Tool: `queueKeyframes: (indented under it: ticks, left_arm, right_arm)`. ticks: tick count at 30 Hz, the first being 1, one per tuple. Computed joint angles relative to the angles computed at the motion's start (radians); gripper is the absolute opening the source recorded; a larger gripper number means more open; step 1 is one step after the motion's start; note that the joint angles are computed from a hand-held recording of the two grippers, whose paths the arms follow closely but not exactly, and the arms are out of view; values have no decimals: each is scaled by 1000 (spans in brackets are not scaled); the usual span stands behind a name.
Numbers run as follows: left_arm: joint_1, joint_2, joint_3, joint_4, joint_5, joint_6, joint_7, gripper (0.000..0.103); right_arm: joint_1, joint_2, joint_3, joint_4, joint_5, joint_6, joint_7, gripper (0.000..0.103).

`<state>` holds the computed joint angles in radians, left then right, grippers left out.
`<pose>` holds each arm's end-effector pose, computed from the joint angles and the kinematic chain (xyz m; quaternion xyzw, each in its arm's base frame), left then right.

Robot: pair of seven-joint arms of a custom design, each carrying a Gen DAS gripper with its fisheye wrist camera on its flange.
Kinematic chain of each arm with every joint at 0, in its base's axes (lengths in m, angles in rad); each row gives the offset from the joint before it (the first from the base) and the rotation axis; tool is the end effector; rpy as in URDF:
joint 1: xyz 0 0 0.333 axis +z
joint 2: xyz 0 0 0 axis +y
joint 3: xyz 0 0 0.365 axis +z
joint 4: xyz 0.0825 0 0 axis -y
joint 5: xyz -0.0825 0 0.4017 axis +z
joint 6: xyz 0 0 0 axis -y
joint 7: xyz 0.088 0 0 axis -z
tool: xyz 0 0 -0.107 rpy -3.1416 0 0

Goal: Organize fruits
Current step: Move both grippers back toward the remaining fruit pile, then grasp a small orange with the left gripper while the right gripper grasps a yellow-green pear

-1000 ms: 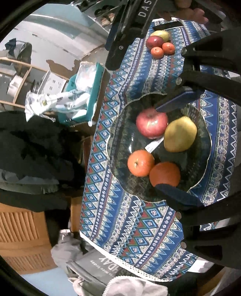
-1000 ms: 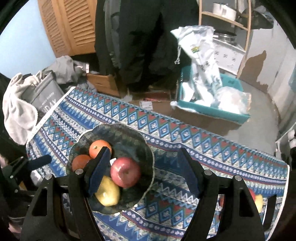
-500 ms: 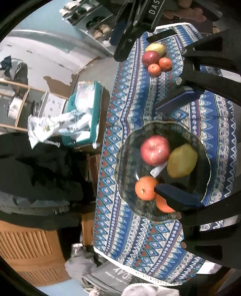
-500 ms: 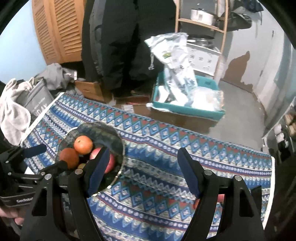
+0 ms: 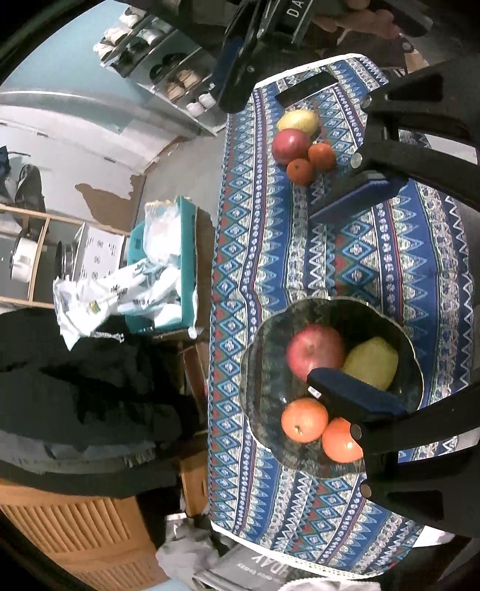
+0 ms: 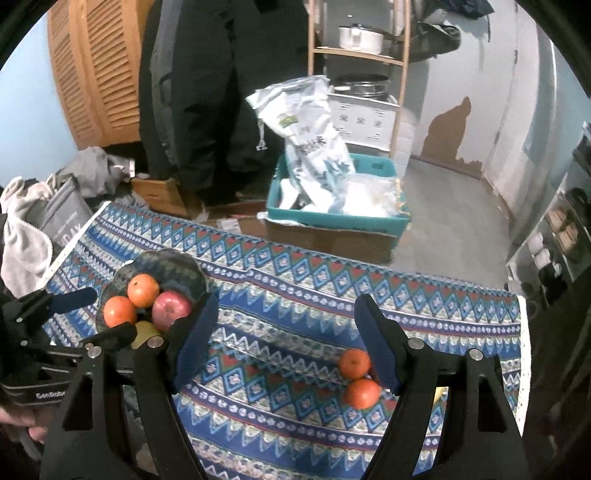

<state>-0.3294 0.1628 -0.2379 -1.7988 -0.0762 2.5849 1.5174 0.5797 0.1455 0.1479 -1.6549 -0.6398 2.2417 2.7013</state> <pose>0.5770 -0.3528 0.5703 -0.5063 0.8041 -0.2954 0.0993 0.5171 0.4277 0.6181 -0.6238 0.7015 -0.2406 0.2467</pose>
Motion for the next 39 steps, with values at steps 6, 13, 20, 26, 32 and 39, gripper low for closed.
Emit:
queueKeyframes:
  ticks: [6,13,20,26,32,39]
  left_arm:
    - [-18,10,-9,15,8,-7,3,82]
    - [-45,33,-18,44,19,-22,9,82]
    - [-75,55,-22,70,41,-34,9,82]
    - [-100,78,-22,100,62,-46,-1,82]
    - [-131,119,-20,141,94,-70,-21,82]
    - [-161,175,-14,200,113,-103,-34,82]
  right_arm:
    - [-23,-76,1,-97,-9,4,47,76]
    - [-63,-152,19,-194,-13,3,95,76]
    - [-102,-227,33,-284,-7,2,135,76]
    - [-130,-283,47,-348,-8,-1,167,76]
    - [-158,-335,50,-418,17,8,182,76]
    - [-181,-367,47,-479,59,18,177,76]
